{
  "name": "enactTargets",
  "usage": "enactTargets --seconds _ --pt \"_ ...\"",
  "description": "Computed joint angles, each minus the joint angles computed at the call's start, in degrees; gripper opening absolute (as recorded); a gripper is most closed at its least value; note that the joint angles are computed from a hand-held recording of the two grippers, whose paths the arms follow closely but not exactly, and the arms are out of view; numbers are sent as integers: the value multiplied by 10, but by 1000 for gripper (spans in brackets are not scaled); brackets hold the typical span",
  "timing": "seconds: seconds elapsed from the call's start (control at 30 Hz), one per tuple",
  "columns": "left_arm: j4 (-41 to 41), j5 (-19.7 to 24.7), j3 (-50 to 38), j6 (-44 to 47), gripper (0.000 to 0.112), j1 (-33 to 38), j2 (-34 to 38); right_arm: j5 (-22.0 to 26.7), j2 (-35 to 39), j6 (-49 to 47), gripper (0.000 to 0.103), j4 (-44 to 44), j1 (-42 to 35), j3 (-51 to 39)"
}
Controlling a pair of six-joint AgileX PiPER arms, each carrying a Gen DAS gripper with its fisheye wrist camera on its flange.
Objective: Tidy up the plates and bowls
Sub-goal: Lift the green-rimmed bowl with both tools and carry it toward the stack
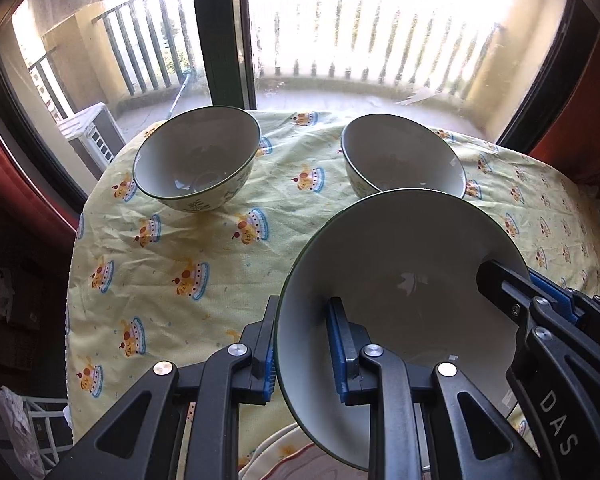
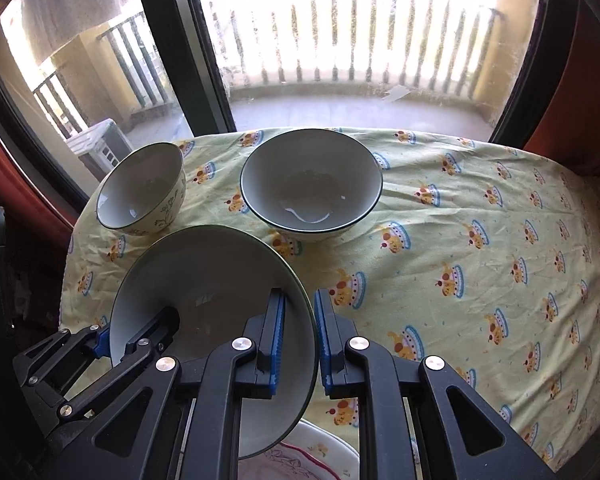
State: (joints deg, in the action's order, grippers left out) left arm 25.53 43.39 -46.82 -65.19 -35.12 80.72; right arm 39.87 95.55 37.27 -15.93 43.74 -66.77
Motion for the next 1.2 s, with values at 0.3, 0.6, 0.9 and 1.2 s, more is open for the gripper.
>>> enactTargets --seconds 0.3,0.6,0.9,1.2 --pt "22 63 -54 -50 20 -126 10 38 -136 76 18 -45 -10 104" --pt "17 88 -98 -140 21 -223 65 39 -249 14 18 -9 -68 205" --pt "-6 90 -150 -211 21 -283 151 28 -302 -187 18 97 -195 277" --pt "-22 108 -216 -259 21 -315 227 23 -290 -426 18 211 -341 304"
